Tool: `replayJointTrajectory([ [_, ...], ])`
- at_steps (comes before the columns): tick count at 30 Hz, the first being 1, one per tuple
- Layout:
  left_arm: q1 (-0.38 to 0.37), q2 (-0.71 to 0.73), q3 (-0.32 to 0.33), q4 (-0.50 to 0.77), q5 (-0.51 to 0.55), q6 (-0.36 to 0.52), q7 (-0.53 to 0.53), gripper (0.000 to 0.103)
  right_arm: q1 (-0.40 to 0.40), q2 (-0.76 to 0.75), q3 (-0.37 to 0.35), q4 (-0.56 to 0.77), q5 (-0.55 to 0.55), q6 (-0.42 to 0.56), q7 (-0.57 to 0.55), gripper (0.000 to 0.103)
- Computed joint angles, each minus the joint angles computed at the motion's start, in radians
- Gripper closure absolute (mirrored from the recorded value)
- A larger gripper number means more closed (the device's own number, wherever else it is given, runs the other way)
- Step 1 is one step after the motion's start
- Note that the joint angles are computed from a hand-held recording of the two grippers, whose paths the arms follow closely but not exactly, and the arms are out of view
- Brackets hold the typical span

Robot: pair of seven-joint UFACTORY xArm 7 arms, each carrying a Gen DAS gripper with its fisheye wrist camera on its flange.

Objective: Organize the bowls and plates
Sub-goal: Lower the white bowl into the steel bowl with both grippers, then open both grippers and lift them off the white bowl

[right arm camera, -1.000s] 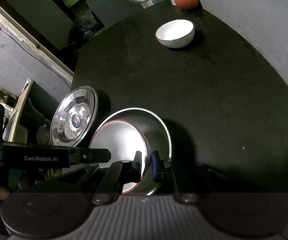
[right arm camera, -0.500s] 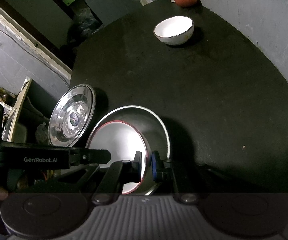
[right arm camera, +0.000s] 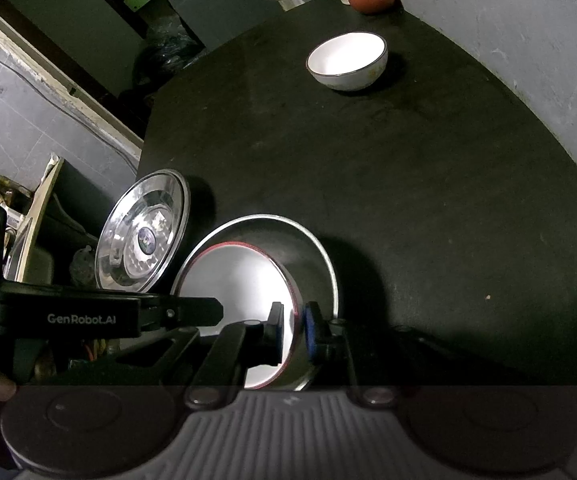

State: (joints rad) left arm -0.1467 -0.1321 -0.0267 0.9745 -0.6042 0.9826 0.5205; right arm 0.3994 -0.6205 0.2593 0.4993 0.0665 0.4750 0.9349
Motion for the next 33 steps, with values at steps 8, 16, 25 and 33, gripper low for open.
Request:
replayJointTrajectory([
  [8,0.001,-0.001,0.0,0.007,0.011,-0.008,-0.011,0.087,-0.007,0.0,0.0,0.004,-0.005,0.006,0.002,0.089],
  [16,0.002,-0.006,0.001,0.009,0.014,-0.008,-0.013,0.086,-0.011,0.0,0.001,0.004,-0.01,0.005,0.005,0.088],
  [25,0.006,-0.013,0.012,0.018,-0.01,-0.002,0.012,0.079,-0.027,-0.015,0.016,-0.001,-0.026,-0.003,0.035,0.084],
  [33,0.014,-0.007,0.02,0.05,-0.051,0.0,0.06,0.068,-0.054,-0.048,0.038,-0.012,-0.056,-0.02,0.084,0.079],
])
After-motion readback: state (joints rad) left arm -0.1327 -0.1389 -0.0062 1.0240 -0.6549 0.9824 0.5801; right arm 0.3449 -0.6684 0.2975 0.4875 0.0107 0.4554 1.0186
